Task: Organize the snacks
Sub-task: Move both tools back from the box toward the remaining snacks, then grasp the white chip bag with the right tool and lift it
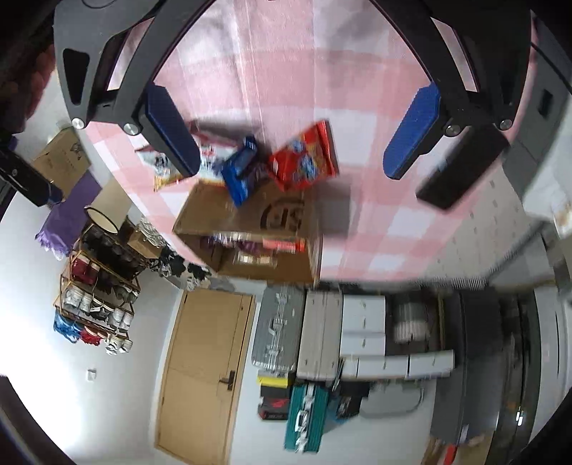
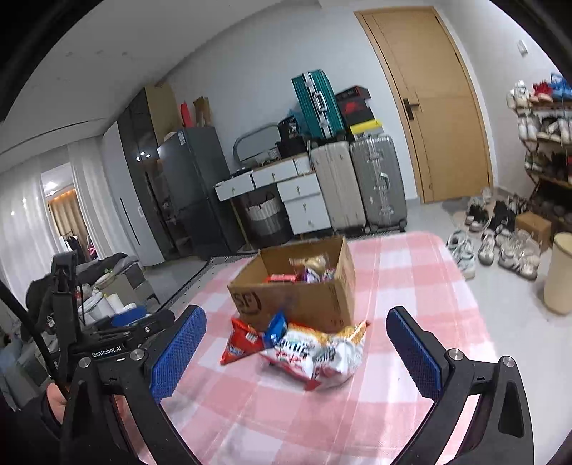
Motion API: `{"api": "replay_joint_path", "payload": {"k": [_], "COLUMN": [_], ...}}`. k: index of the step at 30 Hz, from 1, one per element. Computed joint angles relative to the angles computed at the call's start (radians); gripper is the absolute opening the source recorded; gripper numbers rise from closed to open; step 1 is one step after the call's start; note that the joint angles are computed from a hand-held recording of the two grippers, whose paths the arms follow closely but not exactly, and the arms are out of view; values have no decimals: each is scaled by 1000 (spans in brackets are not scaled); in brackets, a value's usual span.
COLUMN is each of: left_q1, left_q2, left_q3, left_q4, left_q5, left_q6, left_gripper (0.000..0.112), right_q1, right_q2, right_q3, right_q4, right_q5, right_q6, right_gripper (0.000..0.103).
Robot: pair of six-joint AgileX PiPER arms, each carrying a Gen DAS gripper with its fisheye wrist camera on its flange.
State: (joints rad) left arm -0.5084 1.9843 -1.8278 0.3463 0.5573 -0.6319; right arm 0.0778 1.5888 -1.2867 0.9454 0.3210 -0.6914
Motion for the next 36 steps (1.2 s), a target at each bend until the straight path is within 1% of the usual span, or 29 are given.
{"api": "replay_joint_path", "payload": {"k": [1,2,3,4,6,8,9,13,16,20,23,25,28,30,32,34,36], "left_q1": [13,20,24,28,36,42,42,40,34,37,35,36,41,46,54,64,74], "left_q2": [-8,-7,-6,-3,18,39,53,95,141,172,185,187,192,193,200,192,187], "left_q3": [38,59,77,94,84,82,61,21,-36,-59,-68,-66,-66,-66,-76,-60,-48], "left_q4": [-36,-42,-27,-20,-42,-51,-54,-60,-61,-96,-108,-117,-135,-143,-152,-163,-175], "left_q5": [-28,-47,-59,-71,-71,-79,-66,-54,-8,-1,3,0,1,0,9,0,-8], "left_q6": [12,7,-13,-23,-4,2,8,22,36,76,97,113,140,152,159,159,160], "left_gripper": [102,102,102,102,102,102,102,102,102,102,102,102,102,102,102,102,102], "right_q1": [-4,-6,-3,-5,-11,-9,-9,-3,-5,-13,-22,-27,-42,-47,-48,-51,-54], "right_q2": [14,28,48,58,78,100,108,162,200,276,337,375,421,459,481,514,553], "right_q3": [-5,-11,-30,-32,-32,-47,-43,-85,-106,-175,-245,-285,-317,-360,-385,-430,-483], "right_q4": [18,-5,-33,-22,17,22,34,-33,-49,-131,-184,-188,-135,-145,-156,-177,-183], "right_q5": [12,17,17,19,18,20,19,32,40,64,103,130,147,174,183,205,242], "right_q6": [-16,4,32,21,-15,-12,-22,47,61,167,230,244,233,252,267,299,317], "right_gripper": [103,103,103,103,103,103,103,103,103,103,103,102,102,102,102,99,90]}}
